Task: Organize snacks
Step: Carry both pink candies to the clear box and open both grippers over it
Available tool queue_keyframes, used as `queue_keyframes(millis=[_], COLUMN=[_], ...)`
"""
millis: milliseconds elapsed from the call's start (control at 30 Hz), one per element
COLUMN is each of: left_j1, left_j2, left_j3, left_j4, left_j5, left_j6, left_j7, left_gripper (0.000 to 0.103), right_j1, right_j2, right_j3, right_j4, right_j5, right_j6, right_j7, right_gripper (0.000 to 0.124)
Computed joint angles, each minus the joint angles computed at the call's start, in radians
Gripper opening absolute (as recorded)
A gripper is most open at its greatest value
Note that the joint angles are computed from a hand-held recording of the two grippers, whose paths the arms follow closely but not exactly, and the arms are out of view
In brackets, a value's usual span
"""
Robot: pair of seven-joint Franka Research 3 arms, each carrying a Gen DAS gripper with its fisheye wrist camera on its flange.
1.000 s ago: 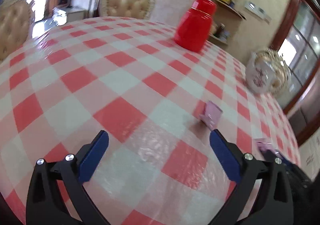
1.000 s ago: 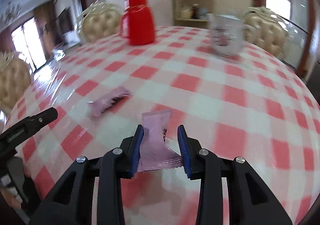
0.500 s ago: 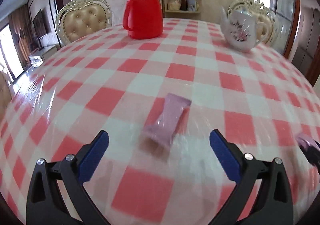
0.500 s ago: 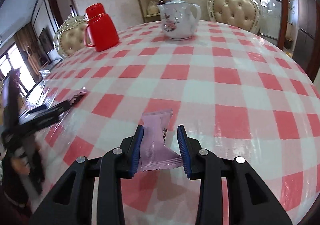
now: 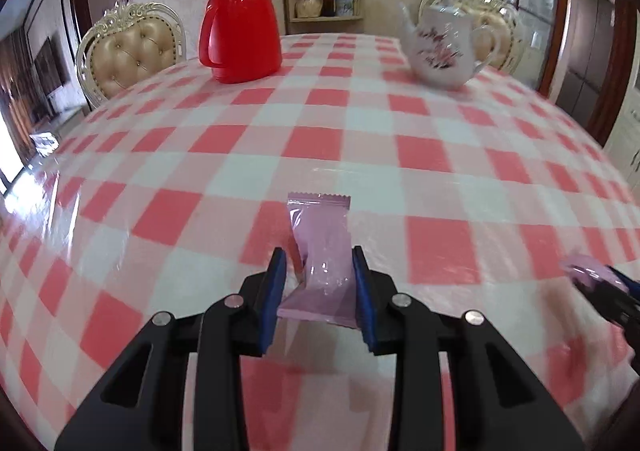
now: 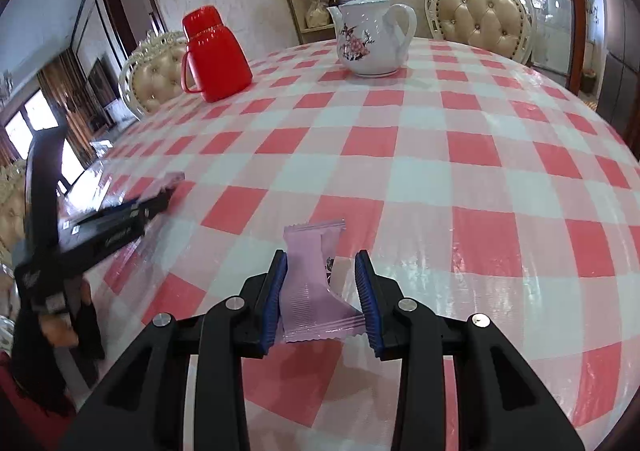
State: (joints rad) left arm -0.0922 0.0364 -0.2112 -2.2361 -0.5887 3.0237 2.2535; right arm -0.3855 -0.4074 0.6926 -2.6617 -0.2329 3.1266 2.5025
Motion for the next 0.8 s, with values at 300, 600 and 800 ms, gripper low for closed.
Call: queue_keyframes(millis=[300, 600, 800], left_j1=[-0.105, -0.232, -0.294], left_j2=[-0.154, -0.338, -0.462], left_j3=[0.070, 0.223, 0.298], left_j4=[-0.134, -0.309, -0.429], left_j5=[-0.275, -0.348, -0.298], left_j6=[-0.020, -0.003, 0.022], left_j7=[0.166, 0.198, 0.156], left_gripper=[0.033, 0.033, 0.033], right_j1=[0.005, 0.002, 0.110], right_j2=[0.006, -0.081, -0.184], right_j3=[-0.003, 0.058, 0.044], right_j4=[-0.018, -0.063, -0.130], right_j5=[0.063, 0.153, 0.212], right_j6=[0.039, 0.070, 0.066], right_j7=[-0.029, -0.045, -0.039], right_gripper=[0.035, 0.035, 0.035])
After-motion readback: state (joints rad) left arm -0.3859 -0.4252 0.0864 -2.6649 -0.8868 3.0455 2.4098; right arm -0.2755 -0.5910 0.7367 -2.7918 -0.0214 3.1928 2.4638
